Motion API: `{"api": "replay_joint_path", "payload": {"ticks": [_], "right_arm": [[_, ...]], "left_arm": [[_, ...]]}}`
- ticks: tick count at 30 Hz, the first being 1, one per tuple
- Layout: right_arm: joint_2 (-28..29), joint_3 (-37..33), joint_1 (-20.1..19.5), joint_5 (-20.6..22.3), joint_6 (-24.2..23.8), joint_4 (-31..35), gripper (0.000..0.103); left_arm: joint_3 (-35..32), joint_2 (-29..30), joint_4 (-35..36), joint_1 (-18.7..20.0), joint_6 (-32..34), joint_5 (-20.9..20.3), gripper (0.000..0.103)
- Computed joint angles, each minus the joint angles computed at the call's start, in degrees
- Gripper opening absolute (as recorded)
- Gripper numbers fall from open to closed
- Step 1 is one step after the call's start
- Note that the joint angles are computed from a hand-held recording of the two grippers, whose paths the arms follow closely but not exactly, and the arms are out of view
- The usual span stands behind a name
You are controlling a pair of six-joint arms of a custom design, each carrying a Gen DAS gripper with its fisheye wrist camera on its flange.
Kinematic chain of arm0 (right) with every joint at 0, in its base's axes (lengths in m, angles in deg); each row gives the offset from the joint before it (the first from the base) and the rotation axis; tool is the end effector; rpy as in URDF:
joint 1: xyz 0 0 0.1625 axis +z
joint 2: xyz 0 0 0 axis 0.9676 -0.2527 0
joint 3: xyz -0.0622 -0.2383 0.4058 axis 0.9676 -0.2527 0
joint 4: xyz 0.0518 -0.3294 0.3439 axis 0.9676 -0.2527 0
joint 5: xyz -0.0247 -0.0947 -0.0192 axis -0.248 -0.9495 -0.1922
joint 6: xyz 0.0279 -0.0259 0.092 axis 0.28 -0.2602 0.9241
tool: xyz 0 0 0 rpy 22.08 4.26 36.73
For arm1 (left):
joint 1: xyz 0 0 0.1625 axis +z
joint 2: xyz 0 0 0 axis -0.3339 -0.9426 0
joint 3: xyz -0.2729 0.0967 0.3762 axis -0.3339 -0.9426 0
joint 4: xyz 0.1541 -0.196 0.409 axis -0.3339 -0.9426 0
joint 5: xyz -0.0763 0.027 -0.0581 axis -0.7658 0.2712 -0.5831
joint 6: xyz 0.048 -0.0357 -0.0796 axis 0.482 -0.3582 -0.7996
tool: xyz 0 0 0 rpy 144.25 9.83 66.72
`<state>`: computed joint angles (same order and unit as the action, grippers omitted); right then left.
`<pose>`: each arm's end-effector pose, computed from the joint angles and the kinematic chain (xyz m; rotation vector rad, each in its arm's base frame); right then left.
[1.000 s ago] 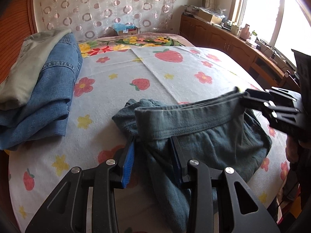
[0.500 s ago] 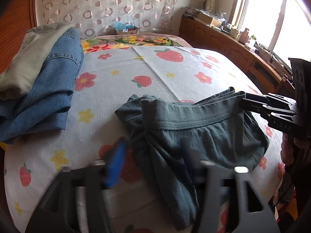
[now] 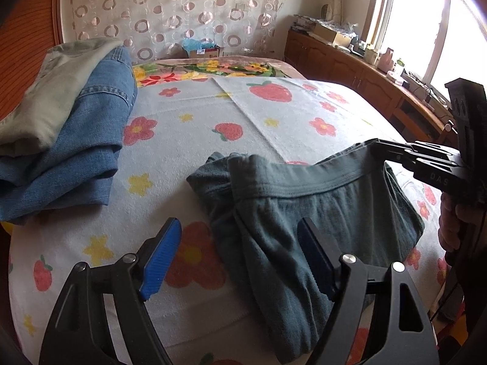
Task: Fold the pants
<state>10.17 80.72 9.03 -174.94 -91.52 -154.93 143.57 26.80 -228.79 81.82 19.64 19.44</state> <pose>0.0306 -0.7970 0.2291 0.6155 -2.2977 0.9530 -0.2238 -0.8194 -0.0415 0.8613 2.4627 -0.5863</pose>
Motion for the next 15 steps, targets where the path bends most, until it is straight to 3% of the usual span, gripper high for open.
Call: {"api": "replay_joint_path", "payload": {"ticks": [4, 6, 15], "right_arm": [[-0.61, 1.12, -0.02, -0.58, 0.99, -0.87, 0.029], [-0.98, 1.90, 0.08, -1.18, 1.20, -1.49, 0.042], [-3.09, 5.73, -0.38, -1.54, 3.27, -2.13, 0.048]], "left_arm": [[-0.42, 0.27, 1.14, 0.20, -0.59, 0.49, 0.079], [-0.67, 0.50, 1.89, 0.35, -0.86, 0.71, 0.079], [-0.03, 1.07, -1.09, 0.33, 0.93, 1.12, 0.080]]}}
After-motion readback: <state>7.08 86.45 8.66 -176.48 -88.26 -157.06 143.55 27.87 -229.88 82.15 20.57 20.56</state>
